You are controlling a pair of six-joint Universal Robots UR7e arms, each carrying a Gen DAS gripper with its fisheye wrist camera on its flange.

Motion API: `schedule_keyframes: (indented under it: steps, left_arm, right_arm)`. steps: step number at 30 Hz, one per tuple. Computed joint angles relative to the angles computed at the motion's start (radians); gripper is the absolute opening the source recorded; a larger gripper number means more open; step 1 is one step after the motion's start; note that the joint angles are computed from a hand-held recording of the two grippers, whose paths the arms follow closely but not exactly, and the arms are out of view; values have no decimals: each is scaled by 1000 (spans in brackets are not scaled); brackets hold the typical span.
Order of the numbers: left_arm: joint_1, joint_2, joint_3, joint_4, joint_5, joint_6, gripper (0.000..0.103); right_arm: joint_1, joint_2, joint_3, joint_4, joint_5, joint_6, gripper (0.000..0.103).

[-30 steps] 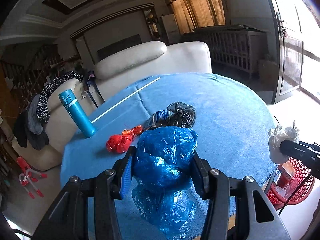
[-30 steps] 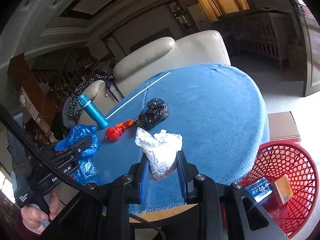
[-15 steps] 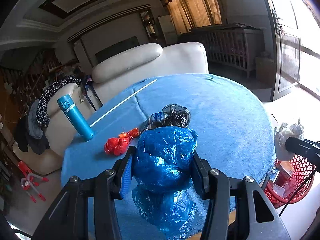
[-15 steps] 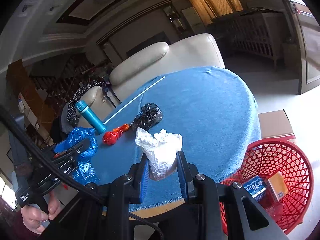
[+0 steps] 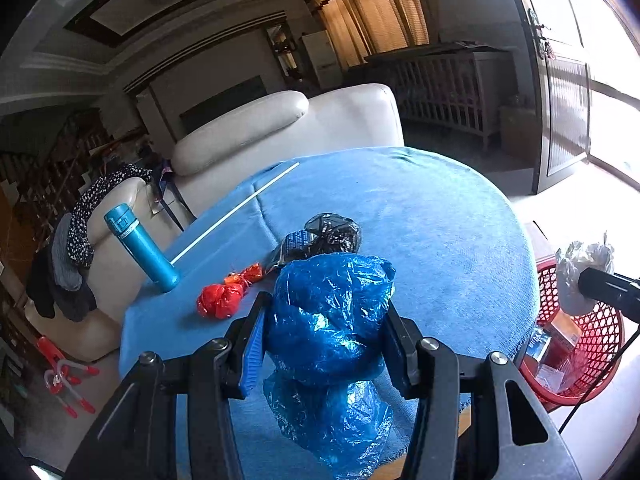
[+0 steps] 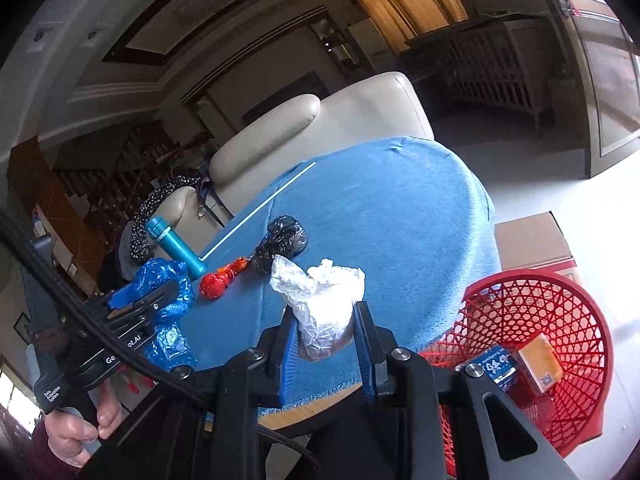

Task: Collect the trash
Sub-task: 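Drop the white tissue into the red basket with the right tool, then carry the blue bag to the red basket and open the left tool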

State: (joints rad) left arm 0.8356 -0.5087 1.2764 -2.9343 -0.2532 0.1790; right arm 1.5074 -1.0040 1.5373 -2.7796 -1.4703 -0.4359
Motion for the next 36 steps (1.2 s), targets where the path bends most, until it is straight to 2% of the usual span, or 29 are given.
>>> schedule_keyframes:
  steps: [8, 26, 31, 36]
  left_arm:
    - [-3, 11, -20, 62, -11, -32, 53]
    - [-10, 69, -89, 132, -85, 15, 53]
    - [-9, 74, -108, 198, -165, -5, 53]
    - [0, 77, -147, 331, -299, -81, 53]
  right_arm:
    - [-17, -13, 5, -4, 3, 18, 28]
    - [-61, -47, 30, -36, -35, 59, 29]
    - [-78, -61, 34, -65, -51, 70, 29]
    - [-102, -79, 38, -102, -77, 87, 30]
